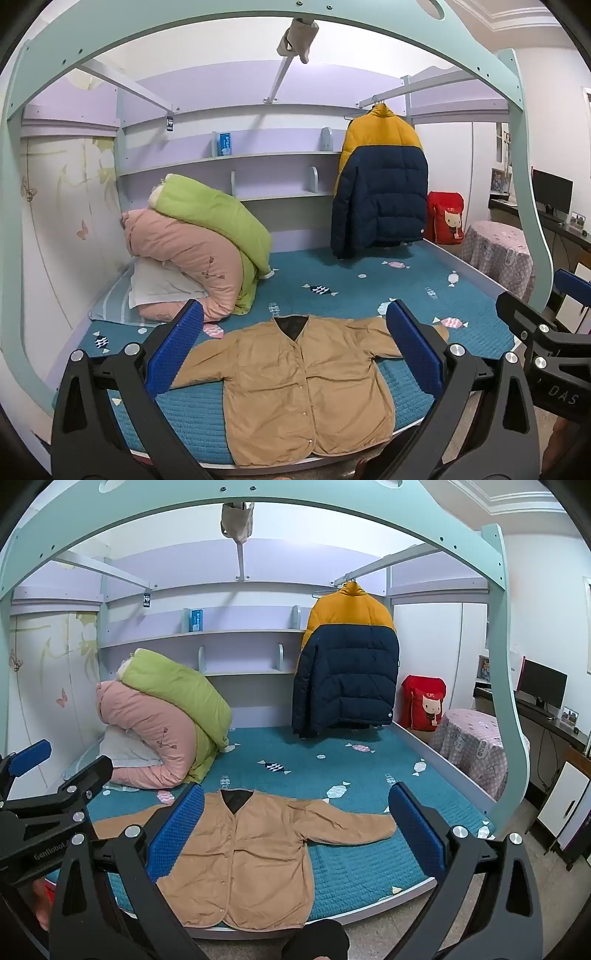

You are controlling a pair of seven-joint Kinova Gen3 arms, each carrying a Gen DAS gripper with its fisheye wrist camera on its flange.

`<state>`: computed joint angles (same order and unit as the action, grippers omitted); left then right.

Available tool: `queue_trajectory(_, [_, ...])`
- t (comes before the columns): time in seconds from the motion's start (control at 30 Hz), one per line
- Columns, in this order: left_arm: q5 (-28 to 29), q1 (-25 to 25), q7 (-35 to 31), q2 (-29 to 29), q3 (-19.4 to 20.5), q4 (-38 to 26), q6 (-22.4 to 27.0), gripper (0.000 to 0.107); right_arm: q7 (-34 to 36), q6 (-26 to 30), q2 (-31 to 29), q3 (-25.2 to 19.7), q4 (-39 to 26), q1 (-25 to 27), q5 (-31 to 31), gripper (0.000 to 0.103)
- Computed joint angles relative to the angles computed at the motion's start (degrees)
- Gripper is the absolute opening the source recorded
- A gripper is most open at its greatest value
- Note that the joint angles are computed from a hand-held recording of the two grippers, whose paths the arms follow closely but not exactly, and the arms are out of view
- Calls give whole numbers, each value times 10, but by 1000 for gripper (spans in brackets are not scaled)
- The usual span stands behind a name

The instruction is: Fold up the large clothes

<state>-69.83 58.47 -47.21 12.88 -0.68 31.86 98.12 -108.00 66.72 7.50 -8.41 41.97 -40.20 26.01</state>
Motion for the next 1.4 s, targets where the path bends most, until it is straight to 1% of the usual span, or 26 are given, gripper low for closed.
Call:
queue_trajectory(0.03, [6,-5,-14,3,5,-8,3,98,1,-2,0,0,1,0,0,96])
queue_trajectory(0.07, [9,-3,-19,6,-1,-15,5,98,1,-4,-1,0,3,2,-2,96])
queue_trajectory(0.2, [22,-6,-18,7,-7,-17,1,98,6,1,1,0,-2,4,-7,96])
queue_trajectory(0.27, [26,-7,-19,9,-9,-18,-1,98,10,10,10,0,-23,0,-2,96])
queue_trajectory(0.3, [23,-1,-11,5,-13,-8,-1,98,13,16,14,2,-31,-4,-2,96])
queue_trajectory(0.43, [25,-7,-11,8,-9,-13,-3,98,18,21,18,9,-40,-12,-3,96])
queue_trajectory(0.47, [22,-3,-7,0,-10,-3,-5,98,20,26,22,10,-48,-14,-3,96])
queue_trajectory(0.63, [22,-11,-1,-5,1,8,-9,98,17,17,29,19,-43,-21,-5,96])
queue_trajectory(0.67, [34,-25,7,-11,0,25,-17,98,16,17,30,20,-42,-22,-5,96])
queue_trajectory(0.73, [40,-42,9,-17,10,34,-24,98,18,18,31,21,-43,-22,-8,96])
queue_trajectory(0.83, [39,-56,18,-23,23,49,-29,98,19,19,34,24,-47,-24,-8,96])
queue_trajectory(1.0, [40,-68,15,-22,34,46,-29,98,23,28,47,29,-64,-27,-12,96])
queue_trajectory(1.1, [47,-79,22,-27,37,60,-36,98,21,28,50,33,-65,-31,-14,96])
queue_trajectory(1.17, [46,-82,22,-26,41,58,-35,98,20,26,49,35,-61,-33,-13,96])
queue_trajectory(1.4, [44,-95,39,-34,52,83,-49,98,17,25,58,39,-68,-35,-15,96])
